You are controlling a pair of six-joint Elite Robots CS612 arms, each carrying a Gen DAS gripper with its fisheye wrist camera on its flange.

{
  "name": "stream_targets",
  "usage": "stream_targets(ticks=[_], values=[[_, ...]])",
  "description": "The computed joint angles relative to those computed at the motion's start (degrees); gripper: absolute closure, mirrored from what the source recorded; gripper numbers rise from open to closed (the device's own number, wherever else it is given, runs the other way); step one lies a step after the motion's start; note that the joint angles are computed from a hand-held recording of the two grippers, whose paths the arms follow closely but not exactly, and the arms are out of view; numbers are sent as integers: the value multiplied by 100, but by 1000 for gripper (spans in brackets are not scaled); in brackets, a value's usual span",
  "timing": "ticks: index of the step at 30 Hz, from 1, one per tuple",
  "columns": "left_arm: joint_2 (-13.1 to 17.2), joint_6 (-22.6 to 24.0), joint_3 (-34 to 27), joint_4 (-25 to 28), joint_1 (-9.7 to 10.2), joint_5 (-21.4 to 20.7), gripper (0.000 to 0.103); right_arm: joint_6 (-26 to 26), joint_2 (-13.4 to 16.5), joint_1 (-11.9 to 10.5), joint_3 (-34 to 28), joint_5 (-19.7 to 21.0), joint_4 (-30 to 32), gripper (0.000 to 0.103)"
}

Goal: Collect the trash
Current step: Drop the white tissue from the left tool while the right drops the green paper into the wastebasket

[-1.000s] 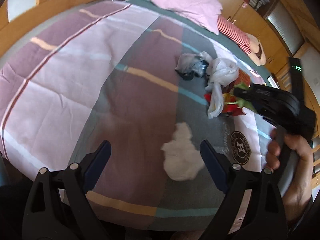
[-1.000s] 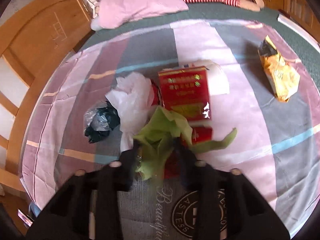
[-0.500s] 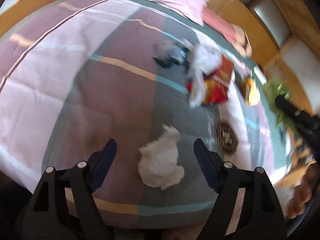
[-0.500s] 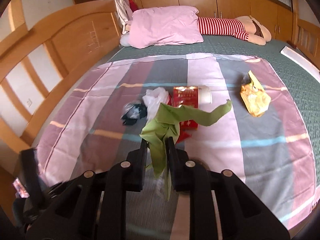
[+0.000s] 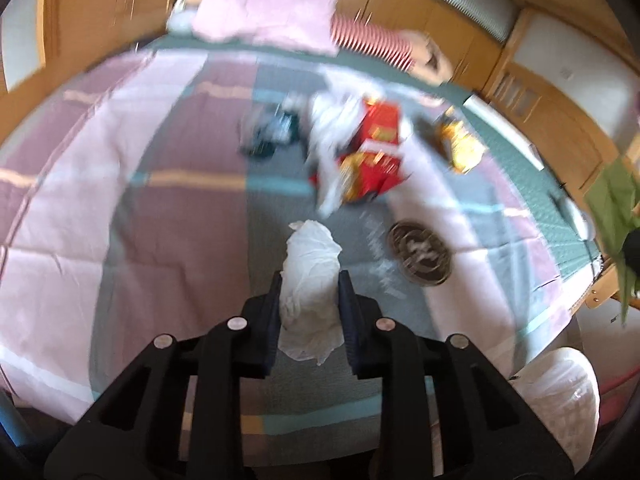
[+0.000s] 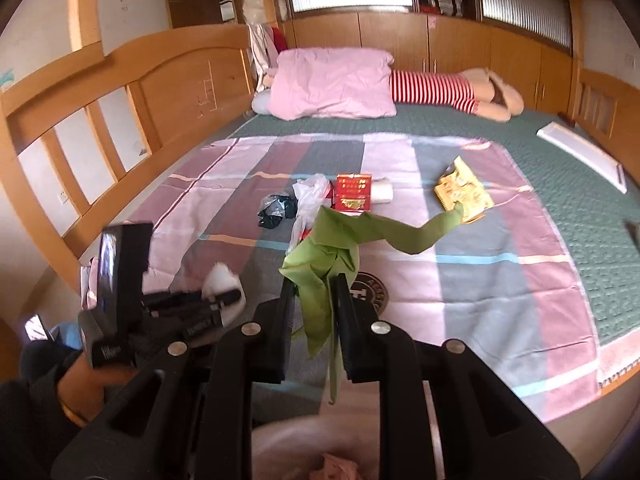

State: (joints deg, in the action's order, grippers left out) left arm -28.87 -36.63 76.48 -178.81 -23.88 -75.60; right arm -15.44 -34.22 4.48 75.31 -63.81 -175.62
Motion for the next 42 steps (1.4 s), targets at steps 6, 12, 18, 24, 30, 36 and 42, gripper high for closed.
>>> stream_targets(ticks=[6, 12, 18, 24, 30, 36, 42], values=[[-388, 122, 666, -854, -317, 537, 76, 103, -318, -204, 585, 176, -465, 82], [-678, 926, 1059, -1435, -691, 934, 76, -58, -589, -372, 1122, 216, -527, 82], [-814, 1227, 1264, -1781, -879, 888, 76, -443, -782, -476, 1573, 165, -239, 82], [-886, 1073, 1410, -1837, -903, 708, 76, -854, -859, -498, 1811, -17, 323, 82], [-876, 940, 1440, -1816, -874, 462, 76, -1417, -914, -474, 1822, -212, 1089, 71], [-852, 913, 1428, -1710, -878, 356, 76, -1502, -1063, -578, 1984, -165, 608, 53], [-800, 1452, 1357, -1674, -908, -166, 76, -328, -1058, -791, 1987, 121, -588, 52]])
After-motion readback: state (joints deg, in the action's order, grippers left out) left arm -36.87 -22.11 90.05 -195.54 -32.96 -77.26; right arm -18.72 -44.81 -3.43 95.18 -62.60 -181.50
